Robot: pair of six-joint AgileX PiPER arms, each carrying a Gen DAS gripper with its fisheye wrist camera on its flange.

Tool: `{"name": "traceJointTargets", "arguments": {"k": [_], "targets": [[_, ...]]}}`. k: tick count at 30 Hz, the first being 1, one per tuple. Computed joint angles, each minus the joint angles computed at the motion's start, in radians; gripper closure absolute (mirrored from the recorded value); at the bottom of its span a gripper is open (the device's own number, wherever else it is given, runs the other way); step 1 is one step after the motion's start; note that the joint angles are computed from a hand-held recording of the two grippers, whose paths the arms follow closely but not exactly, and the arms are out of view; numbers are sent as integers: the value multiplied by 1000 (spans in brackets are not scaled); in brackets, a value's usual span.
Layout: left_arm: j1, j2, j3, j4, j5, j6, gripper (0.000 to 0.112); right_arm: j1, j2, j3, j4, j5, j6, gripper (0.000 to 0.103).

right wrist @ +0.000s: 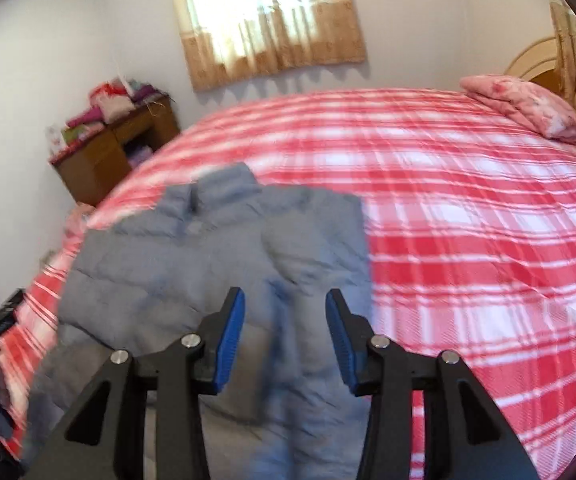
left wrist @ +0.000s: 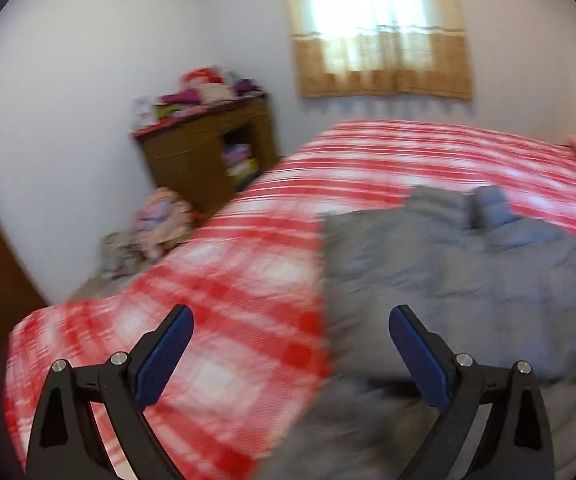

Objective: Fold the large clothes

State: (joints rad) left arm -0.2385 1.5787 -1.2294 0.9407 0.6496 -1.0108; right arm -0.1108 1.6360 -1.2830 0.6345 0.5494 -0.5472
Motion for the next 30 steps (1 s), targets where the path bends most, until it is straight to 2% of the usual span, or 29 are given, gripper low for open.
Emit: {"name": "traceJointTargets", "arguments": {"k": [1, 3, 5, 8, 10, 12, 16, 30], "targets": [[-38, 37, -49, 6, 21, 10, 14, 17, 19, -19, 0, 4, 1, 60], [-109, 109, -80, 130, 28, -75, 14, 72, 75, -52, -25, -7, 24, 72], [-157, 200, -125, 191, 44, -105, 13, 134, 137, -69, -145, -61, 125, 75], [-175, 329, -216, 163, 108, -57, 13, 150, 197, -64, -205, -97, 181, 78], [-161, 381, -237, 122, 105, -43, 13, 142, 215, -34, -178, -127, 142, 82], [-136, 397, -238, 62, 66, -7, 13, 131, 213, -3, -144, -150, 83, 84], [-112, 407, -257, -2, 49, 49, 13, 123, 217, 17, -98, -169, 31, 84], [-118, 455, -324, -48, 92, 115, 12, 128, 239, 13, -116, -176, 43, 85]]}}
